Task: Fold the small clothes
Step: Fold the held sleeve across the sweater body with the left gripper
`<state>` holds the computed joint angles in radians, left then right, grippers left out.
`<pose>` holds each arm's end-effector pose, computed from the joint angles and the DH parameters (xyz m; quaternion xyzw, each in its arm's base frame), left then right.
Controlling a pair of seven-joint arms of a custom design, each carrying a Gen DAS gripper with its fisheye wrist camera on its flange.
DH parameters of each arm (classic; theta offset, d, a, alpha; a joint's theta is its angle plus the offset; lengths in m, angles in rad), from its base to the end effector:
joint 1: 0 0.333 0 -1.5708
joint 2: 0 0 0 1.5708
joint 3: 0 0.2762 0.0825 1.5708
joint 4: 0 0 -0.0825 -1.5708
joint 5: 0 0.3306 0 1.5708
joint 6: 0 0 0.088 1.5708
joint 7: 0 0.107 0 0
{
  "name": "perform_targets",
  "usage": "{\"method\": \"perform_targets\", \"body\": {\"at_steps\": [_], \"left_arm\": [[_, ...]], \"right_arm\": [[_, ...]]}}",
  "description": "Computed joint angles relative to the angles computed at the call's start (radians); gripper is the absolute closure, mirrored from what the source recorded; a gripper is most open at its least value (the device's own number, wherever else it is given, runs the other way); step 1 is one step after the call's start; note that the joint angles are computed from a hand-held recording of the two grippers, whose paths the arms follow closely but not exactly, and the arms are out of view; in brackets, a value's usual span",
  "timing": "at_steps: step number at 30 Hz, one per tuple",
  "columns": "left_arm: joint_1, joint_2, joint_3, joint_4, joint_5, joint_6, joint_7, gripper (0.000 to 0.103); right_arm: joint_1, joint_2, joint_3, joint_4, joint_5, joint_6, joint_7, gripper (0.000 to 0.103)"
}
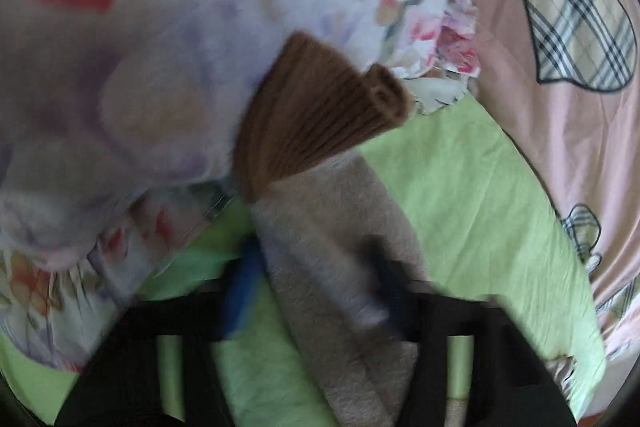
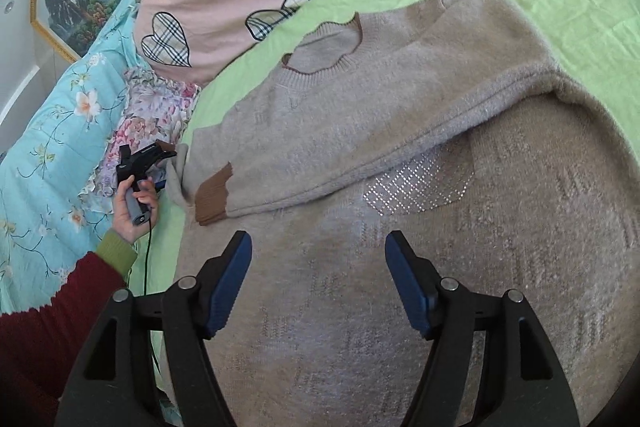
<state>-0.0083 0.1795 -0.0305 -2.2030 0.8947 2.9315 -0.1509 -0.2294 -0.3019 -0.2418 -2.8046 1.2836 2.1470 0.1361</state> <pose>0.5292 -0.0700 0.3455 -0.8885 0.3326 -0.2632 0.1751 0.3138 -0.1076 0.2922 -0.6183 0.6151 0.0827 0.4821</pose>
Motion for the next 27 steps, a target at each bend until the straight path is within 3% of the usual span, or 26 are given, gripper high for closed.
{"method": "perform_targets", "body": {"at_steps": [2,6,8,14,18,22,24,27], "left_arm": [[-0.004,-0.004,-0.012,0.009,-0.017,-0.024,0.044,0.095],[-0.049,-0.079,-0.015,-0.011,0.158,-0.019,-0.100,0.098],[-0.067,-0.115,-0.045,-0.014,0.230,-0.019,-0.160,0.098],[-0.137,-0.144,-0.144,0.046,0.310,-0.024,-0.184,0.098],[-0.228,-0.080,-0.193,0.168,0.314,-0.050,-0.127,0.098],[-0.360,0.020,-0.242,0.315,0.262,-0.123,0.028,0.098],[-0.398,0.091,-0.258,0.395,0.271,-0.128,0.061,0.098],[-0.486,0.250,-0.258,0.571,0.179,-0.167,0.202,0.098]], "right_arm": [[-0.001,-0.001,-0.002,0.003,-0.005,-0.004,0.001,0.033],[-0.005,-0.024,-0.005,-0.009,0.009,0.009,-0.012,0.033],[-0.010,-0.035,-0.012,-0.017,0.015,0.008,-0.018,0.033],[-0.045,-0.046,-0.044,-0.028,0.007,-0.014,-0.032,0.033],[-0.089,-0.058,-0.069,-0.035,-0.014,-0.027,-0.044,0.033],[-0.131,-0.053,-0.093,-0.033,-0.023,-0.031,-0.050,0.033],[-0.151,-0.039,-0.105,-0.026,-0.020,-0.040,-0.052,0.033],[-0.179,-0.013,-0.120,-0.014,0.003,-0.050,-0.050,0.033]]}}
